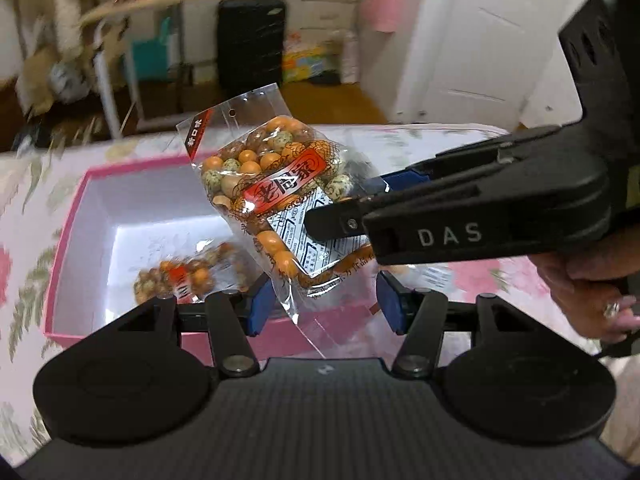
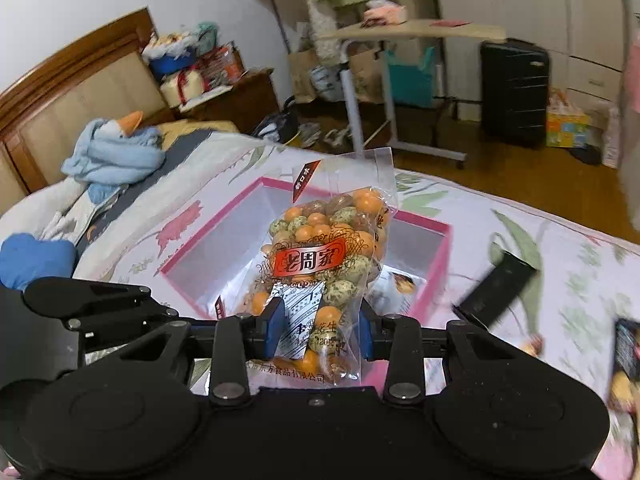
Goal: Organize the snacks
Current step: 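Carry the bean bag into the pink box and open the right gripper, then move the left gripper to one white wafer bar while the right approaches another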
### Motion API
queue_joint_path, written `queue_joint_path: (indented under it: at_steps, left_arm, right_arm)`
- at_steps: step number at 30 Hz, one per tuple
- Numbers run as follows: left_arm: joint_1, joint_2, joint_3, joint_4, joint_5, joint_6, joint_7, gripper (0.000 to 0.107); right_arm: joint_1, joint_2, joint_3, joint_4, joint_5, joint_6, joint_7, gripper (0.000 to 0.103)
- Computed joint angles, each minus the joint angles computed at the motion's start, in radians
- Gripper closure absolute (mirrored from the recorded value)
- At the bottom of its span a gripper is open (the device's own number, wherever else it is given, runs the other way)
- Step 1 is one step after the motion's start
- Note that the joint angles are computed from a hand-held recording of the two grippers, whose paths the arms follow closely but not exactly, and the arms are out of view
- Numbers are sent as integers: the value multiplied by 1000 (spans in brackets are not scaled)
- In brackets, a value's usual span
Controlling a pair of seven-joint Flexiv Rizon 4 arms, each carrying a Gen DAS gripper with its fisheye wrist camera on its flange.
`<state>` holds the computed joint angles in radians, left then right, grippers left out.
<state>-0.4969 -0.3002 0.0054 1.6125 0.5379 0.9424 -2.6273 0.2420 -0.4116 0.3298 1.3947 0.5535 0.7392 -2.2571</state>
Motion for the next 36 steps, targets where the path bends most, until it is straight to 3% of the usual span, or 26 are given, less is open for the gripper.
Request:
queue_joint_path:
  at_steps: [7, 11, 15, 24, 31, 36]
  left_arm:
    - [58, -15, 16, 61, -80, 35, -22, 52]
    - [51, -37, 46, 65, -73, 81, -92, 47]
    - [-3, -32, 60, 13, 42, -19, -98, 47]
    - [-27, 16, -8, -50, 76, -170, -16, 48]
    - [-48, -4, -52, -142, 53, -225, 18, 48]
    - [-73, -74, -58, -223, 13, -225, 59, 51]
  right_arm:
    - [58, -155, -1, -168, -75, -137, 29, 61]
    - [102, -187, -22, -177, -146, -101, 81, 55]
    - [96, -170, -24, -132, -194, -38, 117, 55]
    - [-31, -52, 4, -84, -89, -107, 50, 55]
    - [-99, 75, -36, -8, -38, -141, -103, 51]
    - [-137, 120, -74, 12, 14, -169, -170, 51]
